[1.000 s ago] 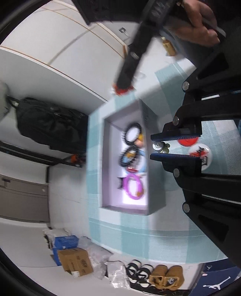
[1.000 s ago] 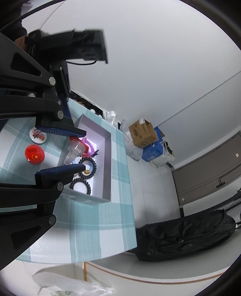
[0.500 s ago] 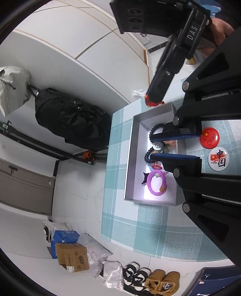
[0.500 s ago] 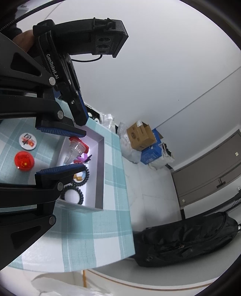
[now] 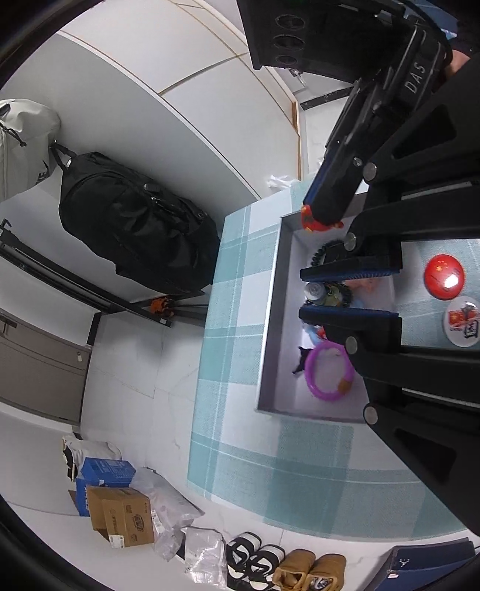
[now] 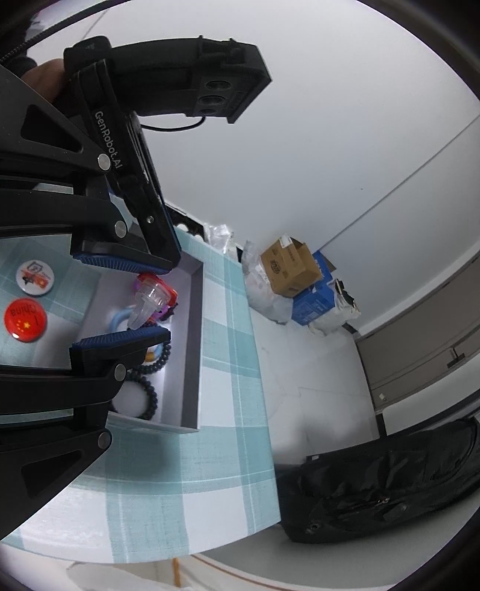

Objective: Organize jewelry
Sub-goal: 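Carry both trinkets into the grey box and open both tools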

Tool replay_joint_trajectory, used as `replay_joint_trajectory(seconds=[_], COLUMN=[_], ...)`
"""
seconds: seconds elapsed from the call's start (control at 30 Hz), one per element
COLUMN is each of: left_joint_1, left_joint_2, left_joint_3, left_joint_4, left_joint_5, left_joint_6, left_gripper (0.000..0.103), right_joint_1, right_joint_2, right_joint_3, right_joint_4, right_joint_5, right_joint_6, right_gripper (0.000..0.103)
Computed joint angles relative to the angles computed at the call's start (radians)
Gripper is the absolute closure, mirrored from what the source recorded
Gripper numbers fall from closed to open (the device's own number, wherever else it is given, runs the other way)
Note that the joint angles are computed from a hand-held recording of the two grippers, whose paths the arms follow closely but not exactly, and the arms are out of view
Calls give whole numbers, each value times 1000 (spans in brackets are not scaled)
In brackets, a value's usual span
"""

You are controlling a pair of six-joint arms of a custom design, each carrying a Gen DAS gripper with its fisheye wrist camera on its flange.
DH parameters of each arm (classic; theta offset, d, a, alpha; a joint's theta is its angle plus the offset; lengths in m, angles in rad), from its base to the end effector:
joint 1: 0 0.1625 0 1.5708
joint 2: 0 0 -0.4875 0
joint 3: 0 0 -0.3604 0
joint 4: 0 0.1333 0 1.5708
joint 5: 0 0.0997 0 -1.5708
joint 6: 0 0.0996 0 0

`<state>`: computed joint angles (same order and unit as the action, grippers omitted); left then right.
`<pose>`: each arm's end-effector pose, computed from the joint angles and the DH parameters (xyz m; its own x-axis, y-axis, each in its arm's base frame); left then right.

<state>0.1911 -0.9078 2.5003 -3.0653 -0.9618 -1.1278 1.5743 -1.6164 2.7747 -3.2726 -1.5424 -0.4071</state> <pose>-0.3403 -0.2596 0.0954 -0.9260 0.1790 -0.3324 0.3277 0.8182 -0.4724 0.1370 -0.2586 0.2857 -0.9167 -0.3556 0.1824 -0.3985 0.7787 -0.4845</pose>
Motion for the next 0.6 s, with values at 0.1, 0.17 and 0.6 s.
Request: replay_joint_trajectory(seconds=[0.1,0.17,0.6], left_joint_1=[16,28,71], left_joint_2=[7,13,46], left_joint_3=[-1,0,-45], left_joint_4=[-12,-19,12], left_joint_5=[-11,-23,-65], left_joint_6=[-4,-11,26], left_gripper=[94,94,94], right_joint_1=[-25,-39,-59], right_joint_2=[9,12,34], right_joint_3=[-7,-11,-19], right_joint_4=[0,7,0], right_joint_5=[7,10,-10], right_joint_6=[10,20,41], right_gripper=[75,75,75])
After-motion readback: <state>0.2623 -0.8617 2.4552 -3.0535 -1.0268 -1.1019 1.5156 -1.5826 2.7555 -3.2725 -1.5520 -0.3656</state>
